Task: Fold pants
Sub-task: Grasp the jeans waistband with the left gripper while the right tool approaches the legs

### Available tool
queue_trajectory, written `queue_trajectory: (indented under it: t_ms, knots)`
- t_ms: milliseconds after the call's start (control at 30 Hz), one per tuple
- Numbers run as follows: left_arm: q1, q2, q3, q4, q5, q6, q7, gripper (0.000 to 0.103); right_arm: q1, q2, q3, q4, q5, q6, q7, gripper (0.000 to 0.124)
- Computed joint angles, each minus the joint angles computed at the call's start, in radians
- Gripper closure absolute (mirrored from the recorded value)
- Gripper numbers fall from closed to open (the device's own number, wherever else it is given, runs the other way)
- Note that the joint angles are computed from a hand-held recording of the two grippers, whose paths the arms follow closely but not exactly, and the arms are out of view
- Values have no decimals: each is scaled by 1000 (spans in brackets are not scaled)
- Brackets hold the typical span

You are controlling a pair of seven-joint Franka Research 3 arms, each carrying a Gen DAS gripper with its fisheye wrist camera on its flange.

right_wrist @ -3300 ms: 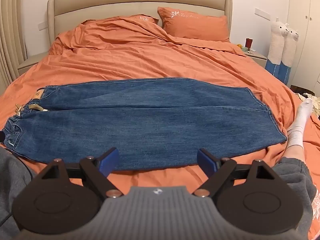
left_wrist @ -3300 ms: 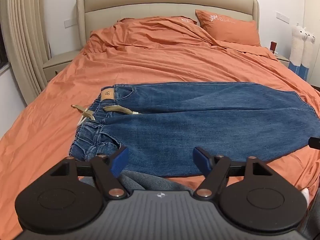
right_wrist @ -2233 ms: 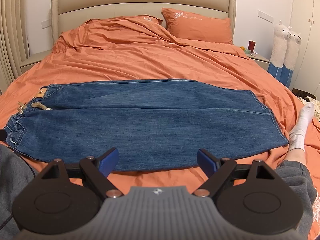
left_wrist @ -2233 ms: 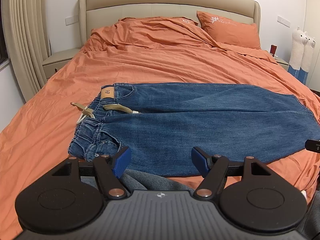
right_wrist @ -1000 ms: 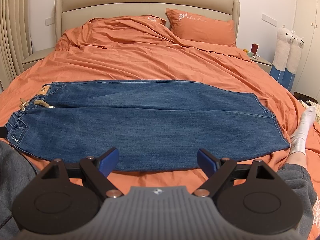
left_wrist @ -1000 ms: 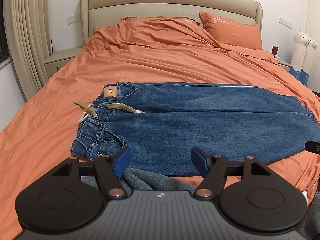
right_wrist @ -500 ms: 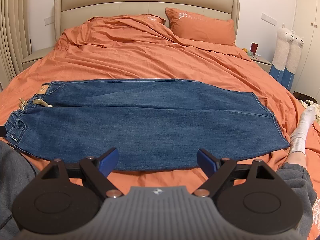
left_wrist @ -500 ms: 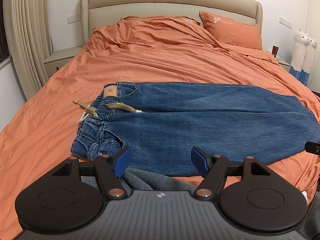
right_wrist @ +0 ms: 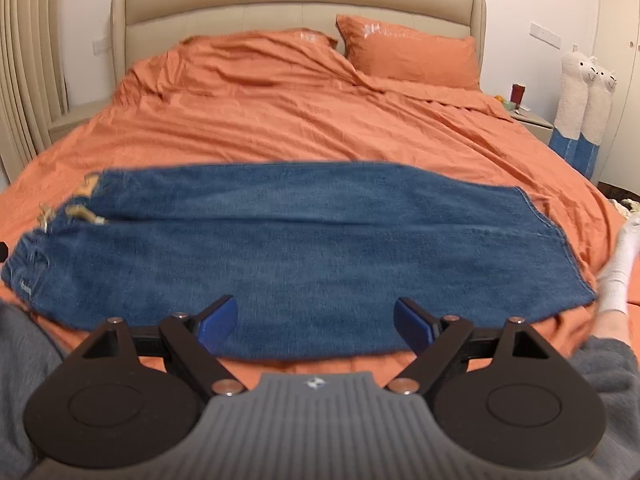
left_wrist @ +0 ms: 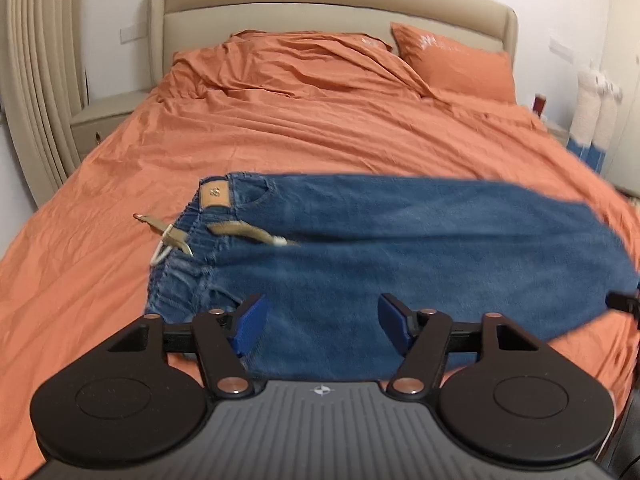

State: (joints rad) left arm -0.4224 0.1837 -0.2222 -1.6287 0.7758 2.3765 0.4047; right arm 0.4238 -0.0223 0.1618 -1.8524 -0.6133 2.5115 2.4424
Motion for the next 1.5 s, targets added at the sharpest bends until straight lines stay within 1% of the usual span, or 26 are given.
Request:
queue_trajectory:
  t_ms: [100, 133, 233, 300, 400, 500, 567, 667, 700, 767, 800, 833, 867, 900, 933, 967, 1000, 1067, 1100, 1133, 1167, 1233, 1267, 1367, 1433, 1500]
  knots:
    - [83, 3, 24, -30, -96, 160, 76, 30, -27, 20, -26, -44, -37, 173, 35, 42]
    - [107, 13, 31, -31, -130, 196, 108, 30, -33, 40, -33, -38, -25, 199, 24, 42]
    - [151, 73, 56, 10, -167, 239, 197, 30, -36, 117, -54, 16, 86, 217, -51, 42]
    - [174, 128, 75, 47, -188, 271, 235, 30, -32, 173, -67, 62, 178, 208, -123, 43]
    - [227, 228, 68, 119, -305, 301, 341, 29, -17, 252, -93, 139, 254, 185, -180, 46]
    - [265, 342, 62, 221, -407, 290, 435, 29, 4, 321, -120, 212, 309, 161, -217, 47]
    - [299, 402, 40, 268, -478, 300, 510, 29, 25, 361, -145, 259, 319, 147, -231, 47]
    - [348, 470, 2, 313, -583, 339, 611, 30, 58, 408, -184, 320, 304, 112, -231, 47]
    - [359, 483, -5, 316, -606, 366, 638, 30, 63, 416, -192, 332, 303, 98, -232, 47]
    - [389, 508, -39, 327, -653, 409, 715, 31, 70, 444, -203, 372, 310, 64, -234, 47]
    - [398, 524, -52, 343, -671, 414, 752, 34, 73, 457, -208, 389, 310, 49, -233, 47]
    - [400, 536, -58, 362, -685, 411, 780, 45, 76, 470, -214, 407, 309, 33, -234, 47]
    - [393, 542, -50, 371, -693, 414, 786, 60, 81, 483, -222, 424, 300, 18, -231, 47]
    - [377, 549, -27, 389, -692, 410, 778, 70, 87, 494, -234, 437, 286, 4, -224, 47]
    - [375, 554, -28, 400, -699, 414, 787, 77, 93, 502, -245, 447, 272, -13, -213, 47]
    - [351, 536, 4, 379, -682, 448, 767, 82, 96, 510, -253, 457, 263, -30, -200, 47]
    - [307, 524, 62, 379, -641, 460, 730, 83, 98, 512, -260, 461, 256, -46, -184, 47]
    - [181, 481, 226, 358, -506, 489, 586, 85, 100, 515, -275, 466, 234, -80, -149, 47]
    - [119, 470, 302, 364, -431, 476, 513, 85, 100, 508, -282, 458, 217, -90, -134, 47]
    - [78, 469, 353, 383, -371, 450, 464, 85, 101, 503, -288, 453, 197, -99, -120, 47]
    - [59, 483, 373, 424, -335, 391, 444, 85, 102, 498, -295, 448, 173, -107, -106, 47]
    - [73, 549, 352, 540, -327, 264, 454, 85, 97, 486, -301, 436, 132, -121, -85, 47]
    - [93, 587, 326, 597, -339, 213, 469, 85, 92, 478, -300, 427, 119, -125, -78, 47]
    - [113, 678, 288, 714, -316, 114, 485, 85, 66, 456, -289, 401, 101, -126, -75, 47]
    - [127, 715, 263, 765, -312, 72, 487, 85, 52, 439, -284, 380, 85, -127, -82, 47]
    - [139, 729, 238, 797, -323, 36, 506, 81, 41, 418, -278, 352, 74, -124, -82, 47]
